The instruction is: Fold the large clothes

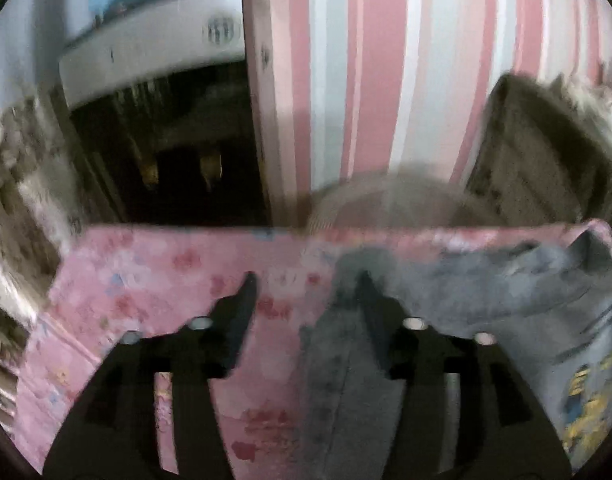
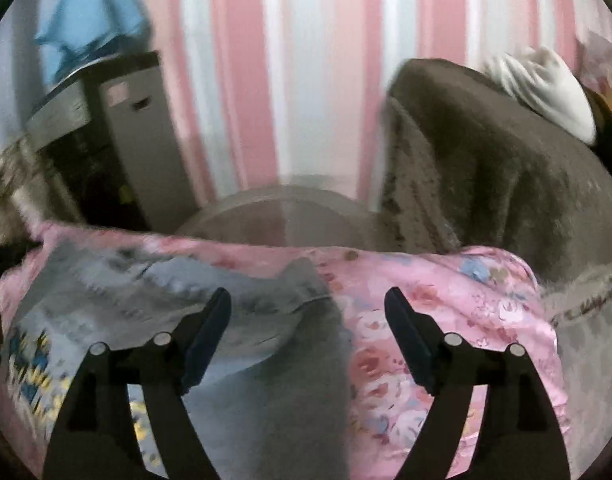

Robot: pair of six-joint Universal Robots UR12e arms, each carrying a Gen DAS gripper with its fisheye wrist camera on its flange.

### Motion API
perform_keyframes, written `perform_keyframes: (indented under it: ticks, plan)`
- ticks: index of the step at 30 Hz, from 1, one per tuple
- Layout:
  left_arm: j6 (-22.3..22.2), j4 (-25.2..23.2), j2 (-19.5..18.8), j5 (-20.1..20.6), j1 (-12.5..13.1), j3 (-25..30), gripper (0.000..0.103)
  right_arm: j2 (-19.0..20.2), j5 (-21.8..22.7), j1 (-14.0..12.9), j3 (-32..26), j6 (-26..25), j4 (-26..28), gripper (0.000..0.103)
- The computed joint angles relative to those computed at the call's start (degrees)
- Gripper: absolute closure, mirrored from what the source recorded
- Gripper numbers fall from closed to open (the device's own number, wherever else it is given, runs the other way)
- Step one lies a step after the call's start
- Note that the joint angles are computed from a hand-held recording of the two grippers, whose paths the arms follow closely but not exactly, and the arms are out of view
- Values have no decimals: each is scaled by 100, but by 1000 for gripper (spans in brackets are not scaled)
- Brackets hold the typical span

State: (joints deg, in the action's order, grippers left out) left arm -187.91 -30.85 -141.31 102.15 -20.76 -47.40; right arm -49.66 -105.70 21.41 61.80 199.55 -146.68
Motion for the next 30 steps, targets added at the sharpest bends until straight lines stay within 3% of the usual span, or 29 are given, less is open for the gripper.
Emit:
perform_keyframes:
  ticks: [1, 2, 4, 6, 9, 11, 14, 17, 18, 20, 21, 24, 28, 29, 30]
  plan:
    - [45, 62, 35, -24, -13, -47, 20, -16, 70, 10, -20, -134, 88, 24]
    - [127, -53, 37, -209, -34, 26, 17, -19, 208, 27, -71, -221, 259, 24]
    - [304, -319, 24, -589, -71, 139, 17, -27, 523, 43, -84, -248, 434, 24]
    - [601, -540, -48, -553, -152, 281, 16, 36, 499, 120, -184, -404, 696, 24]
    - [990, -1350, -384, -249, -275, 878, 16, 287, 507, 171, -606, -500, 1731, 24]
    - [916, -1912, -563, -190, -287, 1180, 21, 366, 544, 180, -676, -456, 2016, 23]
    - [814, -2020, -585, -240, -272, 1147, 30, 361, 427, 202, -593, -412, 1857, 23]
    - [778, -2151, -622, -366, -244, 1216, 53, 410, 500, 172, -699, -292, 1952, 24]
    - [709, -2126, -618, -421, -226, 1202, 64, 448, 559, 152, -786, -261, 2031, 28]
    - [600, -2067, -598, -581, -179, 1155, 72, 536, 703, 106, -963, -217, 2178, 46]
    - [524, -1986, -568, -636, -162, 1097, 79, 542, 814, 85, -963, -207, 2114, 72]
    - [358, -1581, -463, -744, -115, 909, 90, 559, 946, 87, -973, -210, 1738, 84]
    - [123, -650, -320, -380, -134, 608, 93, 497, 483, 153, -798, -164, 653, 83]
    - [96, -573, -358, -224, -153, 654, 93, 533, 366, 157, -841, -130, 611, 82]
    - [100, -717, -418, -177, -161, 767, 92, 581, 397, 137, -936, -99, 810, 73]
